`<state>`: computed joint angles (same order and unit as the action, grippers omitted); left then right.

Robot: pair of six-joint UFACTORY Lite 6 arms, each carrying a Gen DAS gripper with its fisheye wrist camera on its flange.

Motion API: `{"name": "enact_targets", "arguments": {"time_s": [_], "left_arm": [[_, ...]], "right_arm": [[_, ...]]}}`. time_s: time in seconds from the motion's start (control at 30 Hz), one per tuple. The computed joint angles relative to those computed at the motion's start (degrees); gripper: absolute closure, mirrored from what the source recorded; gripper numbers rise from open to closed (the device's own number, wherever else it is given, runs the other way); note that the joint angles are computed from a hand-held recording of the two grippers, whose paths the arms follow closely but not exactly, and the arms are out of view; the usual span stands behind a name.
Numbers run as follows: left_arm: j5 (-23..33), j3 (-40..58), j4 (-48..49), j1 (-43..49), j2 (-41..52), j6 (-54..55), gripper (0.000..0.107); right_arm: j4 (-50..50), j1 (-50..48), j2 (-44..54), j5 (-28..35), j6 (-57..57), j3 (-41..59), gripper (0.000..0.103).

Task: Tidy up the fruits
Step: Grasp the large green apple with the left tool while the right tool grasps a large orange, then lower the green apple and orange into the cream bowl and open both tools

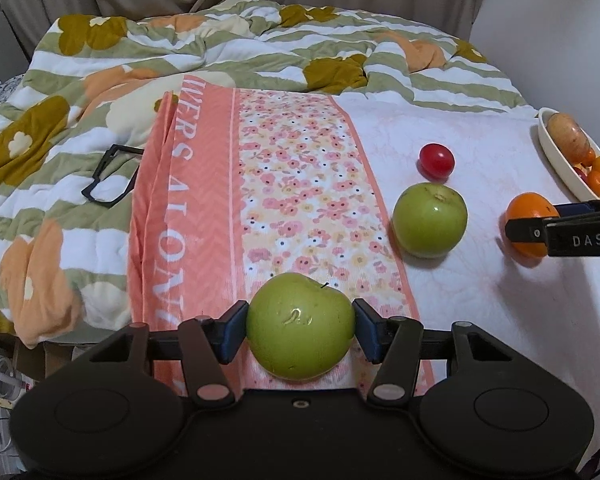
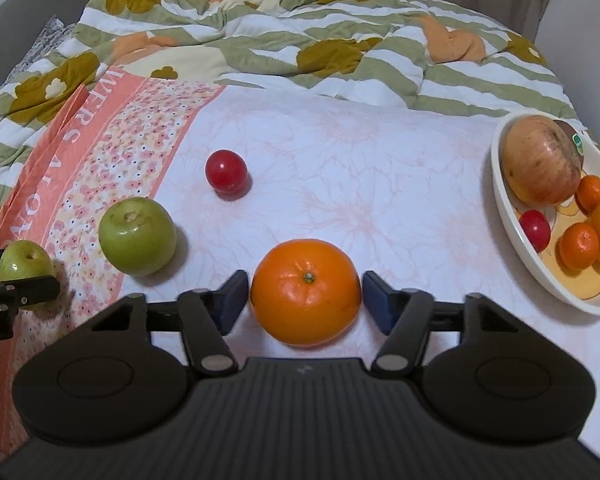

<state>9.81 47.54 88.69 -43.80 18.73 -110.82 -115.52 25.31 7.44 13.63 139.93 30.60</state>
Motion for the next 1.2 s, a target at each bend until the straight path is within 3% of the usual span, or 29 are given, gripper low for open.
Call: {"name": "enact_targets", "arguments": {"time_s": [0.23, 0.63, 1.0, 1.2], "left_arm": [[1.90, -4.23, 1.89, -2.36, -5.09, -4.61, 0.047], [8.52, -11.24, -6.24, -10.85, -18.73, -1.79, 0.047], [14.58, -12.15, -12.83, -19.98, -26.39, 1.79, 0.047], [22.21, -6.64, -16.27, -27.77, -23.95, 0.72, 0.047]], "right_arm": [[4.30, 1.58, -4.72, 0.98, -2.69, -3.24, 0.029], [41.56, 11.81, -25.85, 8.20, -32.71, -11.75, 0.029], [63.78, 27.08, -50.60, 28.88, -47.11, -16.44, 0.029], [71.49, 29.89, -70.75, 39.54, -58.78, -20.01, 0.029]]}}
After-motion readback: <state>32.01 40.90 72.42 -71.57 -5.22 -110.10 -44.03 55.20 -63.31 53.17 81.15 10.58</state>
